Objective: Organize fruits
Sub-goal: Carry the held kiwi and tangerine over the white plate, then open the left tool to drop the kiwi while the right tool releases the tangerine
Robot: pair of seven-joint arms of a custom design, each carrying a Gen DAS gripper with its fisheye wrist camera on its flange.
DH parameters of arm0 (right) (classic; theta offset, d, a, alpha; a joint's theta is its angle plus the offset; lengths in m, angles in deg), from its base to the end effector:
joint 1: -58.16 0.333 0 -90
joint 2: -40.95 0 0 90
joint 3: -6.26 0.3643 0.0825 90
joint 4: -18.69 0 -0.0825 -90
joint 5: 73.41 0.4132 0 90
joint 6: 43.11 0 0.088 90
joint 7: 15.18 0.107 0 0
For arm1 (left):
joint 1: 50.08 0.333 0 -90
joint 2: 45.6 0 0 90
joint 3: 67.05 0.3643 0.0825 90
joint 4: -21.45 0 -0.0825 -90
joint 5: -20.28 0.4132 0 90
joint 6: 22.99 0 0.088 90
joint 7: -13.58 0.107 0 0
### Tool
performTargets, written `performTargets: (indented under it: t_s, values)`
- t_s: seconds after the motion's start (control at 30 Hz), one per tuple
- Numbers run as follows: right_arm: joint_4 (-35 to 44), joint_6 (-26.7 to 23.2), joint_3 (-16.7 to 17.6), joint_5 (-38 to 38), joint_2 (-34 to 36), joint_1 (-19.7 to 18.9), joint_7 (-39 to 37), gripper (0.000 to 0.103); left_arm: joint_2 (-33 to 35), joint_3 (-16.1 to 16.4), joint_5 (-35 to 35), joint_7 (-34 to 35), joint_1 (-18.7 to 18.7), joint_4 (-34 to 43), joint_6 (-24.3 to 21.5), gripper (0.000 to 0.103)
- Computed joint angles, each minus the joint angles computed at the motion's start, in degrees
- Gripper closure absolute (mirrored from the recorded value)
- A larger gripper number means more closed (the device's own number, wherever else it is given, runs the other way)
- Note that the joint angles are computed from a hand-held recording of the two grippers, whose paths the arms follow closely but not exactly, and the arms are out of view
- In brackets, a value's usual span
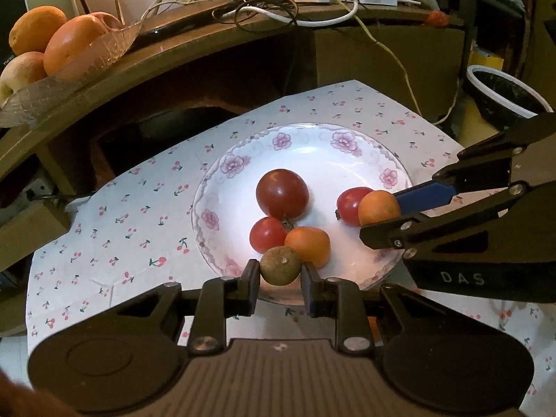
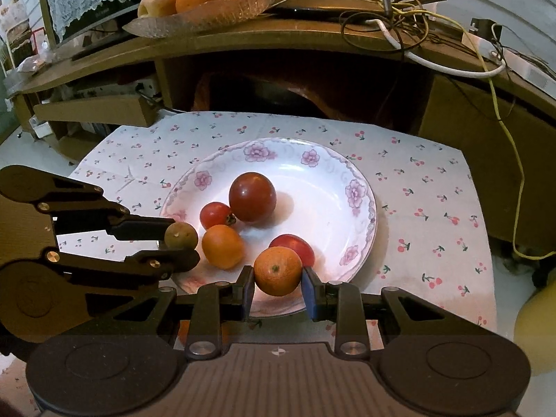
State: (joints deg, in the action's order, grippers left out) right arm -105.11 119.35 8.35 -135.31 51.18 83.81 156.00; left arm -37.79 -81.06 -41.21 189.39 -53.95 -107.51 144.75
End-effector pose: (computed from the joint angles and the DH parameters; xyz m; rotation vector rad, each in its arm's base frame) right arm 0.5187 0.3235 0.3775 -1.8360 1.7763 -0.6240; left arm 0.5703 -0.1229 0.3695 -1.0085 2.4750 -0.8245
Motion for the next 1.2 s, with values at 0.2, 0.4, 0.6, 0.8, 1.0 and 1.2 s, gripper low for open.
performTargets:
  t_s: [0.2,0.4,0.6,0.8,1.0,1.2]
  values:
    - [0.62,0.32,-0.45,-0.17,1.06,-0.02,-0.11,0.072,0.85,-0.16,0.94,-1.4,-0.07,0.6,0.61,0.072]
    - [0.8,0.42,-0.88,-0.56,1.18,0.4,0.69,0.071,0.82,-0.45,0.92,-1.31,0.32,0.63,0.49,0.071]
    - [0.74,0.53,-1.08,-3.05,0.85,0.41,3.5,0.07,0.41,-0.63,-0.72,-0.1,0.58,0.73,0.22,0.071]
    - [0.48,0.52,-0.94,-6.01,0.12,0.2,6.37,0.066,-0.25,-0.23,-2.16,1.32,0.31,0.52,-0.03,0.071]
    - [0.19,-0.04,-0.42,-7.86,-0.42,-0.41,8.2,0.065,-1.3,0.42,-3.86,3.08,0.06,0.17,-0.49,0.071]
    - [-1.08,0.61,0.25,-9.91,-2.03,-0.97,10.33,0.064,-2.87,1.57,-4.52,4.62,0.12,-0.8,-1.92,0.069]
